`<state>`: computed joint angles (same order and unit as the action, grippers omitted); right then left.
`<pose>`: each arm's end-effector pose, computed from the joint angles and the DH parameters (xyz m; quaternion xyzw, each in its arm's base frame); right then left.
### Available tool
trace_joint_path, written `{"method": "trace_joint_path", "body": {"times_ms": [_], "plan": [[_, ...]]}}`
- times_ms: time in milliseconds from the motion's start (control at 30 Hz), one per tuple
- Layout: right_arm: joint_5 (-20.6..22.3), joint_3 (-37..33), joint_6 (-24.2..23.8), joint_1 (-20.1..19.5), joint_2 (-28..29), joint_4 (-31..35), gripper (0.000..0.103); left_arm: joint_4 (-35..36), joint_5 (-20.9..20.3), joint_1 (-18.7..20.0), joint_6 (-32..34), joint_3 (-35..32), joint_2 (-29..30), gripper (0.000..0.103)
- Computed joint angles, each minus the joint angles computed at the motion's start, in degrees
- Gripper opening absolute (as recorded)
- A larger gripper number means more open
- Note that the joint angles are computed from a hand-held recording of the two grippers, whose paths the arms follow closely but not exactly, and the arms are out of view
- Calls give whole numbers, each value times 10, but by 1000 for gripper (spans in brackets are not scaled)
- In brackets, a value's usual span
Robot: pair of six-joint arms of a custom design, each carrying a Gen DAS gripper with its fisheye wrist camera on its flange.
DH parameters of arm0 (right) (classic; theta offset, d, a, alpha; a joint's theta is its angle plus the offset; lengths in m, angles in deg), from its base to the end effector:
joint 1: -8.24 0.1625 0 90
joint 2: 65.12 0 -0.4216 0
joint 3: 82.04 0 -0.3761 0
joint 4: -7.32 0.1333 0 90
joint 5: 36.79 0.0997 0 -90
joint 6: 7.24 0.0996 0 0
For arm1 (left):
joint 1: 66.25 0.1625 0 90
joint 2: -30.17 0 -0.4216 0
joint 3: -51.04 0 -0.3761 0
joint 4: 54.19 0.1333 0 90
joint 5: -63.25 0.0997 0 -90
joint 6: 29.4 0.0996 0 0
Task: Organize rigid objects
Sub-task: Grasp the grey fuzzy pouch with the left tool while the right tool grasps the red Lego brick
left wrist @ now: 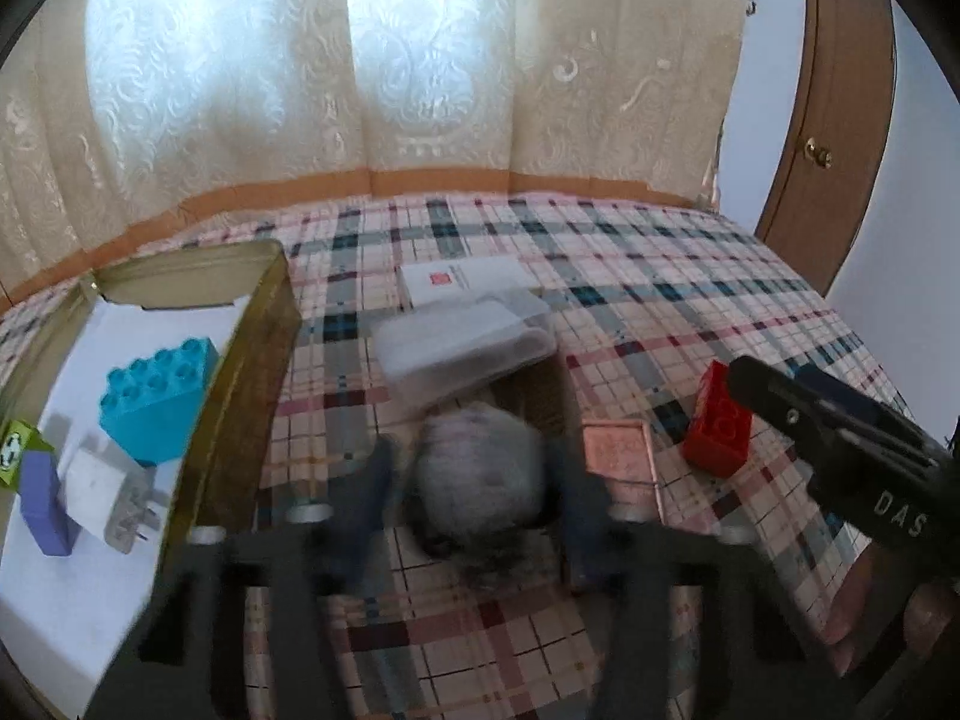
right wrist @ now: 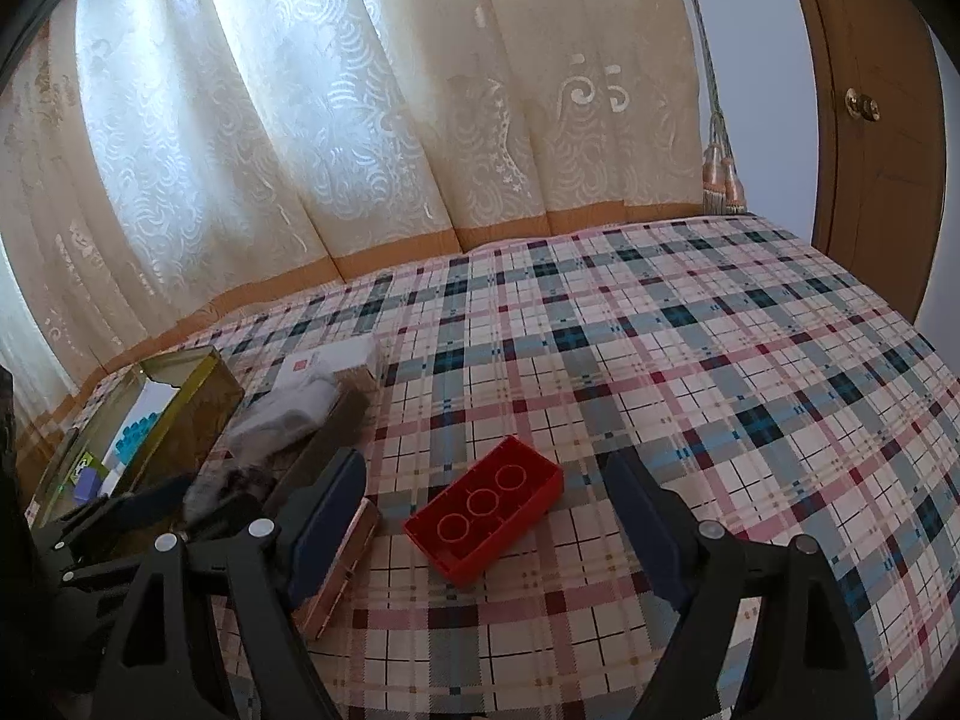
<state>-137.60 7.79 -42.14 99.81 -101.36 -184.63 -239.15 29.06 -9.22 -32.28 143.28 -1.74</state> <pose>0.1338 -0.6992 0.1186 0.2475 -0.8747 0.3660 0.1993 -0.1771 -0.6693 0.0692 0.0845 0.8509 -0.3878 0.3442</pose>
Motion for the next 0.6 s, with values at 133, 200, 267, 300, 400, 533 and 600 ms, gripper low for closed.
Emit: {"method": "trace_joint_path", "body": {"times_ms": [133,200,267,300,400,533,600], "plan": [[-13,-7,3,2,3,12,84,-6,1,-2,7,5,2,46],[-21,-12,6,3,5,19,84,-19,11,-6,18,7,5,45],[-30,-16,8,5,8,25,84,-53,31,-12,44,5,14,45],[-32,-18,9,5,9,28,84,-71,41,-14,60,2,20,45],[-51,-34,13,10,18,51,84,-114,67,-18,102,-7,33,45],[-96,-58,6,21,35,75,84,-113,67,-15,91,-4,27,45],[-108,-66,16,21,38,88,84,-110,65,-14,86,-3,25,45]]}}
